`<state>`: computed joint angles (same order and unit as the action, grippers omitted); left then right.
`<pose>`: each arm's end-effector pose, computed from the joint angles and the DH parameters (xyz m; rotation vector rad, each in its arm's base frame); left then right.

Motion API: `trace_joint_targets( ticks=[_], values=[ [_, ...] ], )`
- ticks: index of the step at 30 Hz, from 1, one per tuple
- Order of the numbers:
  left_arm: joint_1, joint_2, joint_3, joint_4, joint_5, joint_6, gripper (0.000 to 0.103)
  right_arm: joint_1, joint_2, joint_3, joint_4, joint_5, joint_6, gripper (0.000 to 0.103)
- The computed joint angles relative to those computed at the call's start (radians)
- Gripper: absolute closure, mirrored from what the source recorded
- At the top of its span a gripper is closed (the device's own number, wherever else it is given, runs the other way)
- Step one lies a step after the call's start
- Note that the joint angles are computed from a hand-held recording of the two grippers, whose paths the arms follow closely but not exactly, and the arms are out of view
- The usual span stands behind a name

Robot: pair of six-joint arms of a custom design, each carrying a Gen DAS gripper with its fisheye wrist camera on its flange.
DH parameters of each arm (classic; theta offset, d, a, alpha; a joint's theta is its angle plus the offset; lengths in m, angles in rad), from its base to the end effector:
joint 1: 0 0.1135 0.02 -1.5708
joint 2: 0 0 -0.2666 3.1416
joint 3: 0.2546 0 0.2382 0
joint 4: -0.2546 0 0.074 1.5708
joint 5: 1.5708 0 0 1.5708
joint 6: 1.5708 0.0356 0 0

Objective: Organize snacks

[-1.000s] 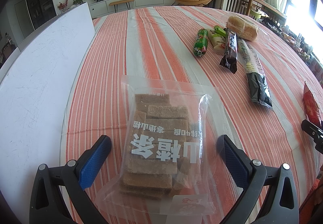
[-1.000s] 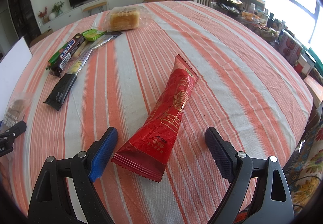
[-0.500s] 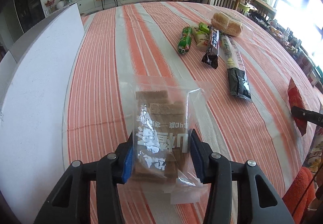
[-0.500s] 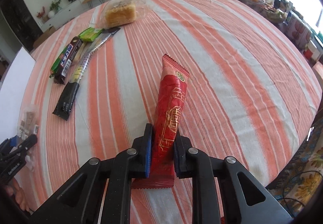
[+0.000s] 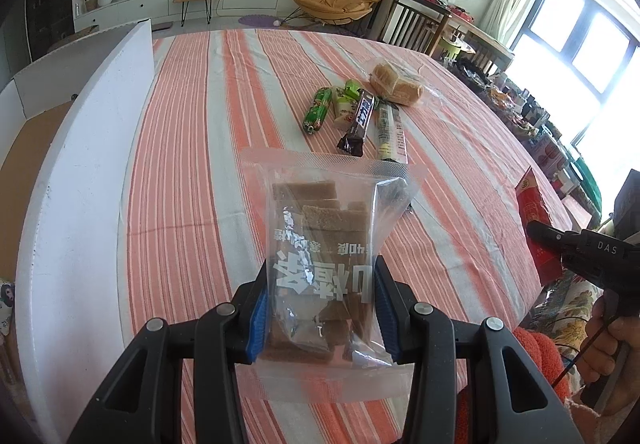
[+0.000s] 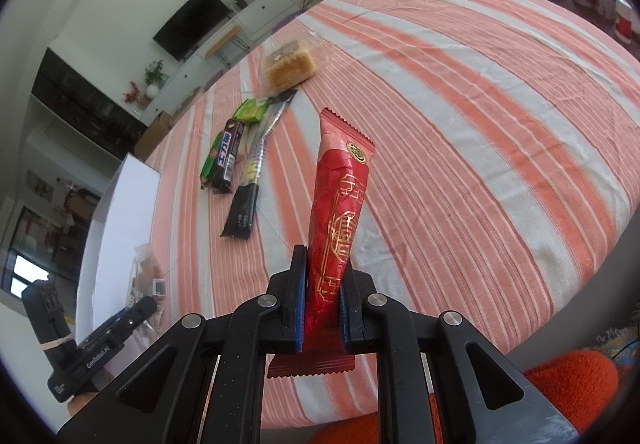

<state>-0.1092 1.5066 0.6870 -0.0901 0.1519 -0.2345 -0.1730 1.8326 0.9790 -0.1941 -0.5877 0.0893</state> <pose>0.2689 -0.0349 0.1658 -0.0912 2.4945 -0.3335 0.3359 -0.0387 0.1469 0.1265 2.5108 0.7295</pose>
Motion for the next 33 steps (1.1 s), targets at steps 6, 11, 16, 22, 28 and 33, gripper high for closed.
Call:
trace_joint_targets(
  ticks=[6, 11, 16, 22, 28, 33],
  values=[
    [0.002, -0.104, -0.006, -0.072, 0.038, -0.008, 0.059, 0.000, -0.018, 0.002, -0.025, -0.093, 0.015, 0.090],
    [0.050, -0.237, -0.003, -0.157, 0.103, -0.002, 0.059, -0.038, -0.017, 0.017, -0.077, -0.252, 0.022, 0.090],
    [0.159, -0.353, 0.004, -0.249, 0.182, 0.054, 0.059, -0.011, -0.055, 0.024, -0.116, -0.337, 0.037, 0.090],
    [0.501, -0.433, 0.062, -0.435, 0.426, 0.203, 0.059, 0.174, -0.142, 0.034, -0.115, -0.282, 0.099, 0.090],
    [0.932, -0.359, 0.160, -0.559, 0.527, 0.440, 0.059, 0.524, -0.146, 0.190, -0.112, -0.213, 0.187, 0.089],
    [1.159, -0.188, 0.193, -0.501, 0.490, 0.554, 0.059, 0.794, 0.009, 0.431, -0.161, -0.085, 0.169, 0.089]
  ],
)
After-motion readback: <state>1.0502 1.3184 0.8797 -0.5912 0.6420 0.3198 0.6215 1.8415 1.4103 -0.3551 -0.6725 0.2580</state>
